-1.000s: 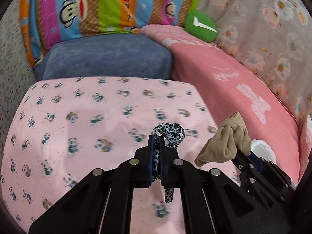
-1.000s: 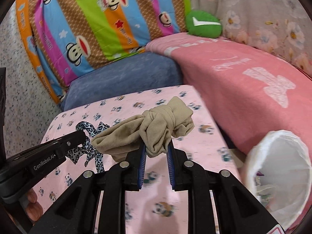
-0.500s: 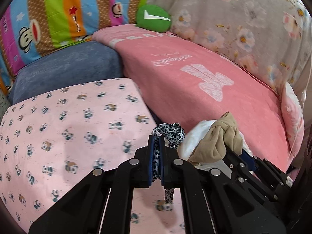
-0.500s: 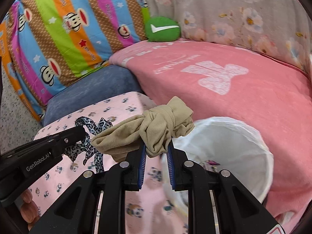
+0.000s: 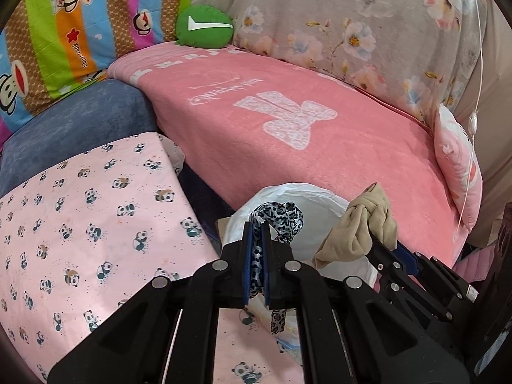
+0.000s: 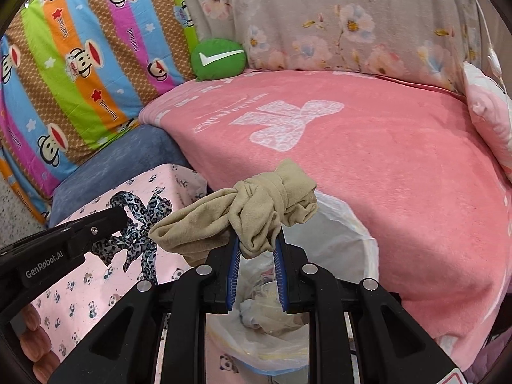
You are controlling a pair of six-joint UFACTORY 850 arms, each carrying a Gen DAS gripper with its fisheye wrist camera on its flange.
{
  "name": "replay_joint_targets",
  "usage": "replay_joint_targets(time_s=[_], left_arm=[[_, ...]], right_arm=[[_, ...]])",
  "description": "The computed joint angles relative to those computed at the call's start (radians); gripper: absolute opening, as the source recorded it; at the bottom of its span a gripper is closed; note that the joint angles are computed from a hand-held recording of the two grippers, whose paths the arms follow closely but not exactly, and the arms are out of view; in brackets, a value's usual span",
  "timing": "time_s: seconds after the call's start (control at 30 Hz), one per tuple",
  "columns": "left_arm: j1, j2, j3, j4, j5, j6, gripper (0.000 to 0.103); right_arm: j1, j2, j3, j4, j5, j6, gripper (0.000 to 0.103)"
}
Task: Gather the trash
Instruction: 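Carry the ribbon and tan sock in both tools over the bin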
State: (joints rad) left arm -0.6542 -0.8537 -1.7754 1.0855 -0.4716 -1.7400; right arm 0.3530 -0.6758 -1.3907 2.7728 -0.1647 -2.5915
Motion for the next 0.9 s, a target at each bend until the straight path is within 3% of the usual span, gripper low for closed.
replay_joint_targets(time_s=[0.9], left_arm=[[-0.029, -0.101, -0.173, -0.146, -0.034, 0.197, 0.005]], right_arm=[[-0.036, 0.028, 0.05, 0.139, -0.012, -0.113, 0.019]])
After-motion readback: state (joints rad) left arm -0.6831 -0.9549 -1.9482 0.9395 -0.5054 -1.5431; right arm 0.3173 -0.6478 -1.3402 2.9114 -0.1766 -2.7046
